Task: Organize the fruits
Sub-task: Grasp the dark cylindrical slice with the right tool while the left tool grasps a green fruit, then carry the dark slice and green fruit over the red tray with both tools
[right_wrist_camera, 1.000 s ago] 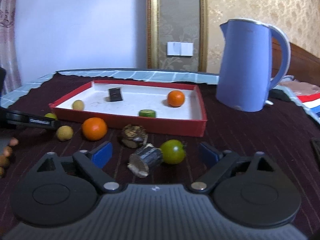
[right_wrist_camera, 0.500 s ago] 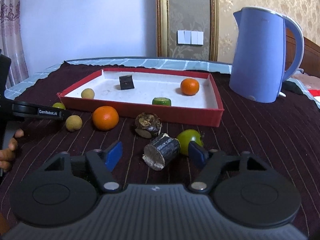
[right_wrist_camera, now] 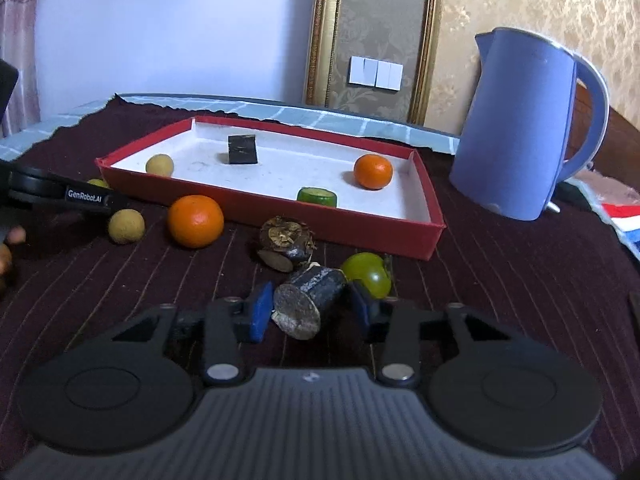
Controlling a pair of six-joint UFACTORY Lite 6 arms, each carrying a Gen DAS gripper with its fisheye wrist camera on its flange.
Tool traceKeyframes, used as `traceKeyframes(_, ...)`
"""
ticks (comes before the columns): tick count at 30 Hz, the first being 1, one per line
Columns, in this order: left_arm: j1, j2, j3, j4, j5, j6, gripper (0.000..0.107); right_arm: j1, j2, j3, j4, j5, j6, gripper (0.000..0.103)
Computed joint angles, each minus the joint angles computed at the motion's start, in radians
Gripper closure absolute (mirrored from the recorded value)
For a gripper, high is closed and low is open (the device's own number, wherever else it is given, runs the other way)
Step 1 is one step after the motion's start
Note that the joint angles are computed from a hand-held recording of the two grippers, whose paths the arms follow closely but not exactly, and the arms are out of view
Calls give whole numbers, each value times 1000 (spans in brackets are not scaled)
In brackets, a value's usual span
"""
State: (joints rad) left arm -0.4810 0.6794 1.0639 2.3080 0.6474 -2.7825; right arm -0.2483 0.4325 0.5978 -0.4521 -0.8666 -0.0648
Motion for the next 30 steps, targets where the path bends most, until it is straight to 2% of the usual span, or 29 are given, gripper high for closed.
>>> traceKeyframes(12, 16, -78, -117, 127, 21, -146, 74, -83, -45, -38, -167, -15, 112, 64)
traceKeyframes(23, -54, -221, -284, 127, 75, -178, 74, -119, -55, -49, -219, 14, 86, 64)
traceKeyframes(24, -58, -223, -288, 127, 75, -177, 74, -121, -58, -50, -220, 15, 82, 63)
traceKeyframes(26, -71, -224, -295, 131, 75, -185, 74, -111, -60, -54, -200, 20, 77, 56)
traceKeyframes(30, -76, -186, -265, 115, 64, -166, 74, -84, -38, -46, -168, 23, 59, 56)
